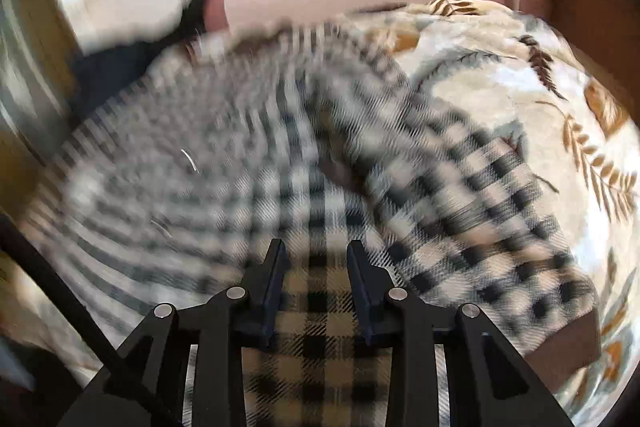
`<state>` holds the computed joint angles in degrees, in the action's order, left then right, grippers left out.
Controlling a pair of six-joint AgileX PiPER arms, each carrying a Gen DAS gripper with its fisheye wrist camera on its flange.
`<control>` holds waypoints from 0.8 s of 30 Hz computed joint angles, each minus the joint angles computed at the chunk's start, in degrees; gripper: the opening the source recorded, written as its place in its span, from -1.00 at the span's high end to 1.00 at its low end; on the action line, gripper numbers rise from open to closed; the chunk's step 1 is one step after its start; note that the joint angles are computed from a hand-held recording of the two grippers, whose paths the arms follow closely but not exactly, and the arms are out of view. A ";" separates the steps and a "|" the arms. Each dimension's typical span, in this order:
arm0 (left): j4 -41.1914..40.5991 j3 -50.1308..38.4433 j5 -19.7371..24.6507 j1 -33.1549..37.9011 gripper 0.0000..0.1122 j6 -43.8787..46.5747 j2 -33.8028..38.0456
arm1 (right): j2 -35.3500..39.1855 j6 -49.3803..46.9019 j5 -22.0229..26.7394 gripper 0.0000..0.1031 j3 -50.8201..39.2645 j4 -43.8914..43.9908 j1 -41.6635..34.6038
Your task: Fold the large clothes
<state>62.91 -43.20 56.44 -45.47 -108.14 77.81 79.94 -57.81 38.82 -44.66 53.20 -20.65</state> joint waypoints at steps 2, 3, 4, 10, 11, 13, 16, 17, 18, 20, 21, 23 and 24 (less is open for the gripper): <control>-0.84 -0.12 -3.69 1.68 -0.32 0.77 1.72 | -0.52 2.11 2.11 -0.01 -4.56 -2.47 -6.21; -2.49 -0.33 -7.22 3.87 -0.32 2.16 2.64 | 1.33 5.61 -0.27 -0.10 -8.19 -6.49 -6.87; -3.80 -0.39 -9.94 5.36 -0.32 2.96 3.10 | 5.22 9.67 -2.42 -0.10 -12.39 -12.21 -6.29; -0.53 0.56 -14.19 5.95 -0.32 -1.47 4.56 | 30.15 26.45 10.49 -0.10 -38.03 -23.05 -6.05; -0.07 0.24 -13.49 5.30 -0.32 -1.80 5.15 | 32.74 28.03 10.72 -0.10 -40.66 -23.30 -4.85; 1.36 -0.11 -12.78 4.70 -0.32 -1.93 6.87 | 39.34 29.65 15.29 -0.10 -48.19 -21.20 -2.82; 1.99 -1.15 -11.84 3.96 -0.32 -1.00 8.84 | 43.08 32.92 13.22 -0.28 -53.04 -22.80 1.01; 1.92 -1.40 -11.84 3.93 -0.32 -0.46 9.41 | 43.59 32.83 12.15 -0.24 -54.00 -22.92 2.33; 1.80 -1.54 -12.08 4.10 -0.32 -0.12 9.68 | 44.69 33.06 12.97 0.14 -55.82 -23.25 3.55; 1.20 -1.86 -13.13 5.04 -0.32 0.98 9.95 | 47.43 32.75 17.19 0.82 -60.38 -23.29 5.47; 1.34 -1.80 -13.51 5.37 -0.32 0.96 9.91 | 48.97 34.11 18.93 0.87 -63.27 -25.45 6.85; 1.78 -2.01 -13.01 5.54 -0.32 0.98 9.96 | 48.68 35.60 18.22 0.92 -64.79 -30.99 9.27; 2.29 -1.92 -12.69 5.51 -0.32 0.95 9.88 | 48.62 36.17 17.85 0.92 -65.77 -32.43 9.55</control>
<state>65.21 -45.13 43.75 -39.96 -107.18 87.69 128.57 -21.65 56.67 -110.43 20.76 -11.09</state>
